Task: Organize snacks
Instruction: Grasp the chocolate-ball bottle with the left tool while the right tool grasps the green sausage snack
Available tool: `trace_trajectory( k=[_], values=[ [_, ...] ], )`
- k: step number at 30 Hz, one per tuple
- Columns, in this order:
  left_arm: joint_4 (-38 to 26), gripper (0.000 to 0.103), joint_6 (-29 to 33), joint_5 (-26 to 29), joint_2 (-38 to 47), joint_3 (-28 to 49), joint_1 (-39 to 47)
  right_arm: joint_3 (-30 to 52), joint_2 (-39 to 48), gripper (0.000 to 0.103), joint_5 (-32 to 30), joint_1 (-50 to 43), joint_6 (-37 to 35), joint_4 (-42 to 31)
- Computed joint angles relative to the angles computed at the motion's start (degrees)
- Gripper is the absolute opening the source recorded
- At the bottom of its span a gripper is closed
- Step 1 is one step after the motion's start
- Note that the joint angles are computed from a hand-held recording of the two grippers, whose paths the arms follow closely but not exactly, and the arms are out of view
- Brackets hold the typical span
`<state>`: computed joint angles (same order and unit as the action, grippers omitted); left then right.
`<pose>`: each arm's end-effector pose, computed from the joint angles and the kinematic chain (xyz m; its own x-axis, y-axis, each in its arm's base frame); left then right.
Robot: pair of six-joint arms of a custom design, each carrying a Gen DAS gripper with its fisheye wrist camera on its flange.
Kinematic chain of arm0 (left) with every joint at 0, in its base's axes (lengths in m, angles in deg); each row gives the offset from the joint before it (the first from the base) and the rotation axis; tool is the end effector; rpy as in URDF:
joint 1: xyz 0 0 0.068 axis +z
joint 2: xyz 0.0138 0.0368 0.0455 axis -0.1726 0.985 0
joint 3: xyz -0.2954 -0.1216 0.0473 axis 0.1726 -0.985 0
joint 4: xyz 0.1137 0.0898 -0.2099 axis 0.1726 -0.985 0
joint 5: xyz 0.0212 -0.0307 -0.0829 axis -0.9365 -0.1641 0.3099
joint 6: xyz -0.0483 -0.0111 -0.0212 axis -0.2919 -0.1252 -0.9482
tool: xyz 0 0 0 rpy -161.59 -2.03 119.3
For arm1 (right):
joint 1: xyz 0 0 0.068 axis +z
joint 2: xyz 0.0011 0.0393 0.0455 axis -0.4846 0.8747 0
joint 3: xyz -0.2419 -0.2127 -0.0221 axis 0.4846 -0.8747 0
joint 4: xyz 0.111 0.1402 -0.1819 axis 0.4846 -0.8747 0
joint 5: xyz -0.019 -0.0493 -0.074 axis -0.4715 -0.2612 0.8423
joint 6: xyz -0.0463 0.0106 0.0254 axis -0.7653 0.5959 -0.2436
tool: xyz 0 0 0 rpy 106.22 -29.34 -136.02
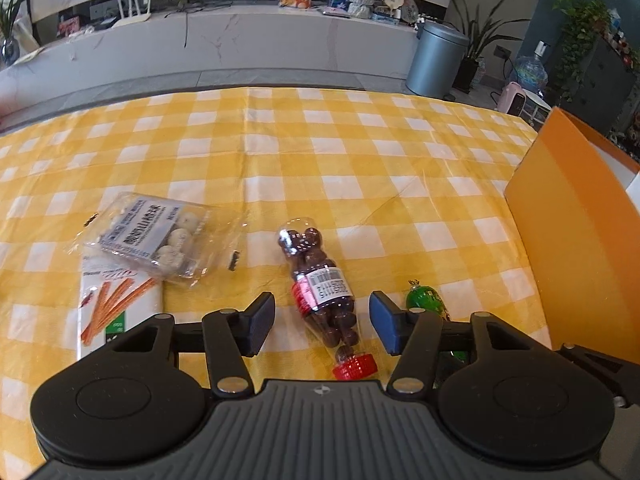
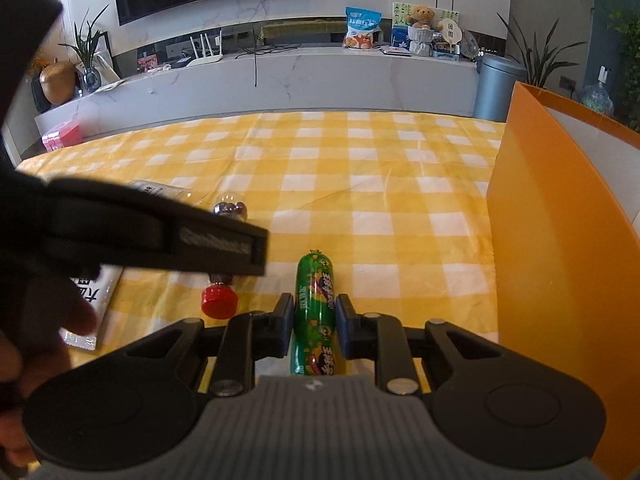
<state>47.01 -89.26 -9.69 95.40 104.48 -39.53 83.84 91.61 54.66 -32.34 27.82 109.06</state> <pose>0.2824 -0.1564 0.1463 -0.7884 0.0886 -0.6088 0.2030 0.9716 -0.1215 0.2214 -0.0078 0.1475 -0.7171 0.0055 -0.6969 -0.0707 0.9942 0.0806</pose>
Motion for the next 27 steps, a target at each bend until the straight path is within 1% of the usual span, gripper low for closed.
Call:
trace_trajectory(
  k=[3, 8, 9, 11, 17, 21, 27],
  values=[
    [2.6, 0.056, 0.7, -1.4, 0.5, -0.9, -0.6, 0.0, 0.1, 0.021, -0.5, -0.4, 0.0, 0.2],
    [3.9, 0.048, 1.9, -2.4, 0.8, -1.2, -0.7, 0.6, 1.4, 0.021, -2.3, -1.3, 0.6, -0.8],
    [4.1, 0.047, 2.2, -2.6, 0.9, -1.3, -0.8, 0.4, 1.7, 0.021, -2.4, -1.5, 0.6, -0.1],
    [4.9, 0.042, 2.8, -2.8, 1.0, -1.7, -1.1, 0.3, 1.7, 0.021, -1.9, -1.1, 0.2, -0.1],
    [6.8, 0.039, 4.5, -4.5, 1.5, -2.5, -2.3, 0.2, 1.3, 0.021, -2.5, -1.5, 0.2, -0.3],
    [4.8, 0.037, 6.5, -6.1, 1.7, -1.7, -3.6, 0.1, 1.4, 0.021, -2.5, -1.5, -0.2, 0.0],
    [3.1, 0.037, 4.9, -4.2, 1.1, -1.2, -2.8, 0.2, 1.1, 0.02, -4.5, -2.8, 0.4, -0.9]
  ],
)
